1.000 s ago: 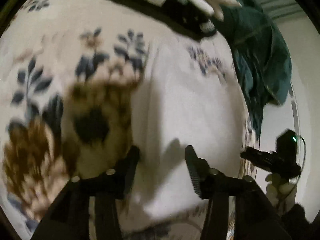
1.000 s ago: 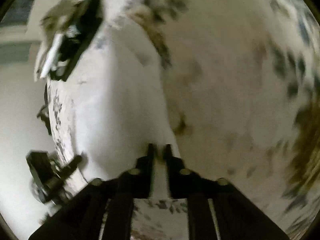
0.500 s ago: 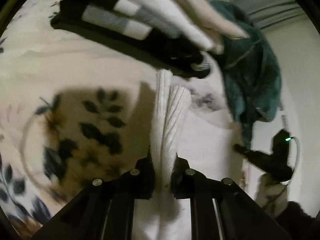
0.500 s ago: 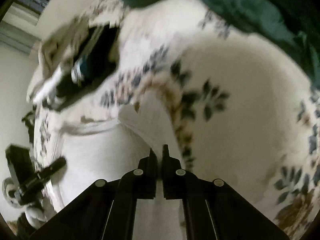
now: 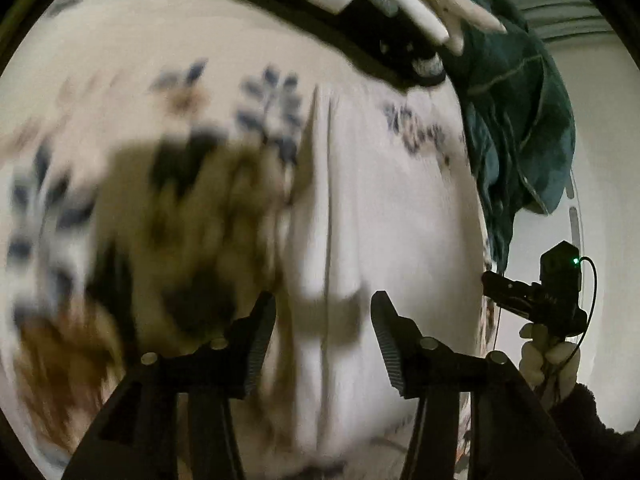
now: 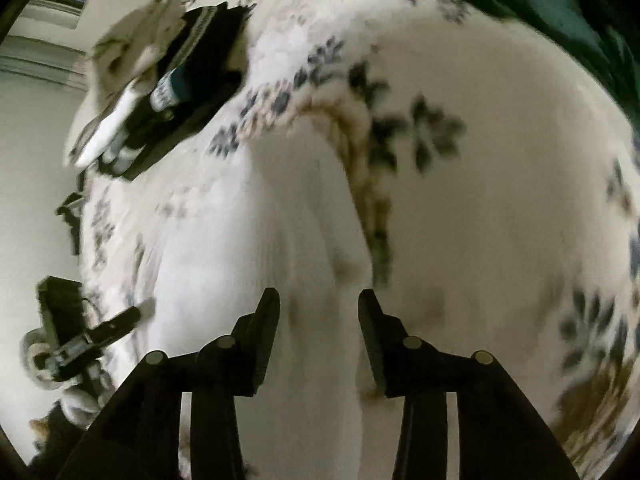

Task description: Fold small clothes

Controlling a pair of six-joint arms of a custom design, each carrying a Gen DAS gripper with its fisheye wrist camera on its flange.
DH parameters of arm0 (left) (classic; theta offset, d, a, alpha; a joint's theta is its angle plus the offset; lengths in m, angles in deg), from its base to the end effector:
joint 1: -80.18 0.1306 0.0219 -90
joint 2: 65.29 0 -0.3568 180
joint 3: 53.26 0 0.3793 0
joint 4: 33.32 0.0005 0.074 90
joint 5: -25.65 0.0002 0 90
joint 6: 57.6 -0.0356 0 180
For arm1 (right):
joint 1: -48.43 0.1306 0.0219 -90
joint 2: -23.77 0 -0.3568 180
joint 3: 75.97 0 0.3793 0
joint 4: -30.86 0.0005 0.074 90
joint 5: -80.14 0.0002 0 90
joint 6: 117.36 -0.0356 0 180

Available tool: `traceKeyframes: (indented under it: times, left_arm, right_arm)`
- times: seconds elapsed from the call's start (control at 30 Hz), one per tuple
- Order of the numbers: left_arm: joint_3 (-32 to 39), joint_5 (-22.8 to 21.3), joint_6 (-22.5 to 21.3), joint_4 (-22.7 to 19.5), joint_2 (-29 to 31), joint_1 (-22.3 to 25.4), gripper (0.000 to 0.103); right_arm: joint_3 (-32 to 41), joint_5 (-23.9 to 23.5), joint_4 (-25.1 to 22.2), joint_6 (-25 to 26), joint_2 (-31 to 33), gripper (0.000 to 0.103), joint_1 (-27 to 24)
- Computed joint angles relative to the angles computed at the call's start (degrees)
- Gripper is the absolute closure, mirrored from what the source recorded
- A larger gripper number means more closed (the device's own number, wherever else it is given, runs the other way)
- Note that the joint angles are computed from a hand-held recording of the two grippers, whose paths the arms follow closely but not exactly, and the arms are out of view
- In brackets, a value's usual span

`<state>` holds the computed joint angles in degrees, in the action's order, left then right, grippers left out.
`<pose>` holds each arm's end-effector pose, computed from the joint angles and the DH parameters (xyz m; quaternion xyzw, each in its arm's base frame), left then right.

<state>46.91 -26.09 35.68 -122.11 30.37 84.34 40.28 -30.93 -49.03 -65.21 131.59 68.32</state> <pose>0.4456 0.0098 0.4140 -0.0449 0.9427 -0.3269 0.0497 0.5038 0.1953 0.4242 0.1224 0.9630 0.2345 0.0516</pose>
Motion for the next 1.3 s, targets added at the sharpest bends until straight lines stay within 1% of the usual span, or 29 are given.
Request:
traceKeyframes:
  times: [0.07,0.13,0.17,0.2,0.23,0.27,0.3,0.33,0.37,0.43,0.53,0.57,0.6,0.67,0.7,0.73,0.77,0.8,0.83,0.87,0.93,1.0,1.03,1.07,1.1,1.2,1.23,1.27,1.3]
  left_arm:
    - [-5.0,0.3,2.6,0.1,-3.7,-0.6,0.056]
    - [-9.0,-0.4,5.7,2.7,-6.4,-2.5,0.057]
    - [-10.8,0.8,6.4,3.9,-7.9,-2.4,0.059]
    - [-13.2,2.4,8.3,6.8,-9.6,-3.1,0.067]
    - [-14.6,2.6,9.5,8.9,-10.3,-4.3,0.080]
    - [-15.1,2.8,10.8,9.9,-10.4,-5.2,0.082]
    - [-16.0,5.7,14.0,11.9,-11.1,-5.4,0.085]
    - [-16.1,7.3,15.5,13.0,-11.5,-4.9,0.086]
    - [-15.7,7.8,15.8,13.5,-11.7,-4.4,0.086]
    - [-14.8,7.2,14.7,12.2,-11.0,-2.3,0.089]
    - [-14.0,2.3,10.0,8.1,-8.4,1.0,0.090]
    - [-13.7,3.1,10.0,7.5,-7.7,1.7,0.090]
    - [-12.7,5.9,9.6,6.4,-6.7,2.5,0.090]
    - [-9.9,5.9,8.1,4.0,-5.5,2.4,0.082]
    - [-8.8,6.5,7.7,4.0,-5.4,2.7,0.064]
    - [-8.6,7.2,8.7,5.6,-5.3,2.4,0.036]
    - [-8.6,8.4,10.1,7.6,-5.1,2.4,0.025]
    - [-8.9,9.1,12.1,10.0,-4.8,2.0,0.019]
    - [-9.2,10.5,13.9,12.5,-3.8,1.8,0.019]
    - [-9.2,11.5,14.3,13.7,-2.4,1.8,0.019]
    - [-8.6,13.1,15.8,16.3,1.3,-0.1,0.019]
    - [-7.4,13.6,14.5,16.3,4.0,-1.8,0.019]
    - [-6.9,13.7,13.9,16.7,4.7,-2.5,0.016]
    - [-6.5,13.9,14.0,17.3,5.0,-3.0,0.015]
    - [-5.9,13.9,14.6,17.7,5.3,-3.6,0.015]
    - [-5.2,14.5,16.2,18.9,5.1,-5.0,0.016]
    - [-4.8,12.7,15.1,18.2,4.5,-5.7,0.025]
    - [-4.1,11.4,15.1,18.6,4.5,-6.4,0.039]
    - [-3.5,10.9,15.1,18.6,4.5,-6.6,0.063]
  right_arm:
    - [-7.4,-2.7,1.9,-3.6,-5.8,0.051,0.5]
    - [-13.6,-5.0,3.1,-6.9,-10.2,0.051,1.5]
    - [-16.5,-6.6,4.2,-8.8,-12.0,0.051,2.2]
    - [-18.8,-8.0,5.0,-10.2,-13.1,0.051,2.9]
    - [-20.4,-8.8,5.7,-11.5,-13.8,0.051,3.6]
    - [-22.9,-9.1,8.0,-13.8,-15.1,0.051,4.6]
    - [-23.9,-8.3,9.2,-14.9,-15.4,0.051,5.2]
    - [-24.7,-7.4,10.0,-15.5,-15.9,0.053,5.7]
    - [-25.9,-6.9,11.9,-16.2,-16.8,0.067,6.0]
    - [-27.3,-6.3,14.2,-17.4,-18.6,0.085,5.8]
    - [-29.2,-4.1,14.5,-18.9,-20.9,0.100,4.1]
    - [-29.6,-3.6,13.2,-18.2,-20.9,0.100,3.5]
    - [-30.2,-5.1,12.7,-17.9,-20.6,0.100,3.0]
    - [-29.3,-8.2,12.2,-15.5,-19.3,0.098,2.9]
    - [-28.4,-8.5,12.3,-14.0,-19.0,0.094,2.8]
    - [-27.6,-8.7,11.5,-12.5,-18.7,0.079,2.6]
    - [-26.6,-9.4,10.9,-11.7,-18.2,0.048,2.2]
    - [-26.9,-9.8,12.1,-12.2,-18.6,0.035,1.6]
    - [-27.6,-10.0,14.2,-12.9,-19.1,0.020,0.9]
    - [-28.3,-10.5,16.5,-13.5,-19.0,0.015,0.2]
    - [-29.6,-14.8,19.8,-13.4,-17.4,0.015,-1.3]
    - [-31.7,-20.9,25.3,-14.8,-14.0,0.015,-1.7]
    - [-32.4,-24.0,28.2,-15.4,-12.5,0.014,-2.0]
    - [-32.9,-25.7,30.4,-15.8,-11.6,0.006,-2.0]
    - [-33.0,-26.7,32.0,-15.9,-11.0,0.003,-1.7]
    - [-32.6,-30.2,38.0,-17.2,-9.4,0.004,-0.6]
    - [-31.8,-29.7,38.2,-17.4,-8.8,0.006,0.3]
    - [-30.5,-28.1,35.5,-15.9,-8.2,0.024,0.9]
    - [-29.4,-26.2,33.2,-15.4,-7.6,0.033,1.6]
